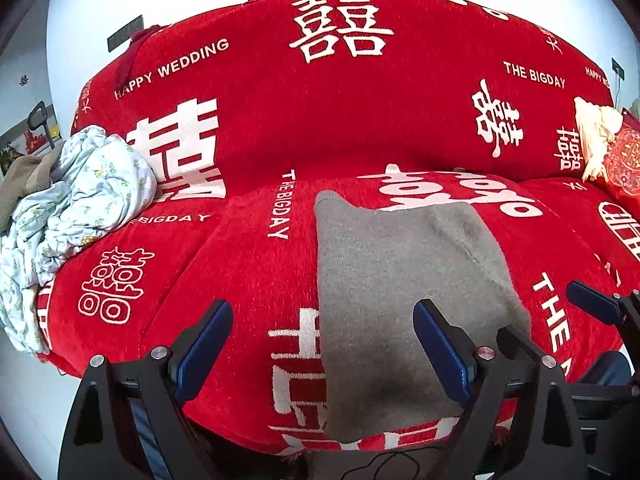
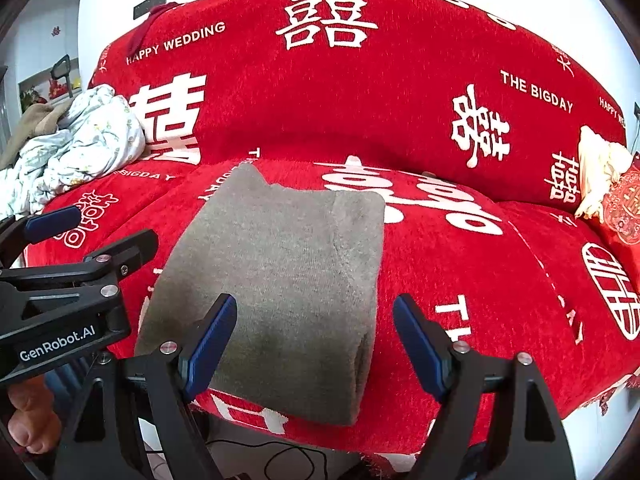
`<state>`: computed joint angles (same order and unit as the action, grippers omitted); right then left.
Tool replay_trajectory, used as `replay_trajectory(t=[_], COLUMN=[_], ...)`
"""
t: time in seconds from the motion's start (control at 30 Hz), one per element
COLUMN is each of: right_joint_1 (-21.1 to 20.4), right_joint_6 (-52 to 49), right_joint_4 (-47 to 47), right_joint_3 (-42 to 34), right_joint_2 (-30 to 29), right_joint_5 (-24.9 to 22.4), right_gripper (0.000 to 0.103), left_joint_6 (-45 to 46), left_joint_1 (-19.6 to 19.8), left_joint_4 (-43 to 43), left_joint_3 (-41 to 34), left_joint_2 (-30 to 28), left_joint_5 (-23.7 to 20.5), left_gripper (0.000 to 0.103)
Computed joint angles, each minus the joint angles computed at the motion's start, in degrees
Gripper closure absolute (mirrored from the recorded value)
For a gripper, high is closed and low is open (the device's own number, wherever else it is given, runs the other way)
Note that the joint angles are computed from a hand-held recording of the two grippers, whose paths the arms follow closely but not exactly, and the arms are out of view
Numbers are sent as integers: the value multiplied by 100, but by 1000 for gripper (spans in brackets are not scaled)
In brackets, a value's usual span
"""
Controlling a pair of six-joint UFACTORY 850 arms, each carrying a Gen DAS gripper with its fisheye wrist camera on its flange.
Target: Fold small clothes
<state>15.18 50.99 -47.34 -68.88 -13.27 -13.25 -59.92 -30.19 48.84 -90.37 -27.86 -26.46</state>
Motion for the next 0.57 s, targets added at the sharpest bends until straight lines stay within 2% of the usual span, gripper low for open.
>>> replay_trajectory(t=[0.27, 0.57], right_joint_1=[23, -24], right_joint_6=[64, -487], right_joint_4=[-106, 445], right_joint_3=[-11, -33], right_joint_2=[23, -36], right_joint_5=[-25, 6], right_gripper=[20, 20], left_joint_6=[-42, 44], left_joint_1=[-26, -31], left_joint_4=[76, -7], left_joint_3=[53, 45], left_joint_2=[58, 36], left_joint_5=[22, 3], left_gripper=[11, 11])
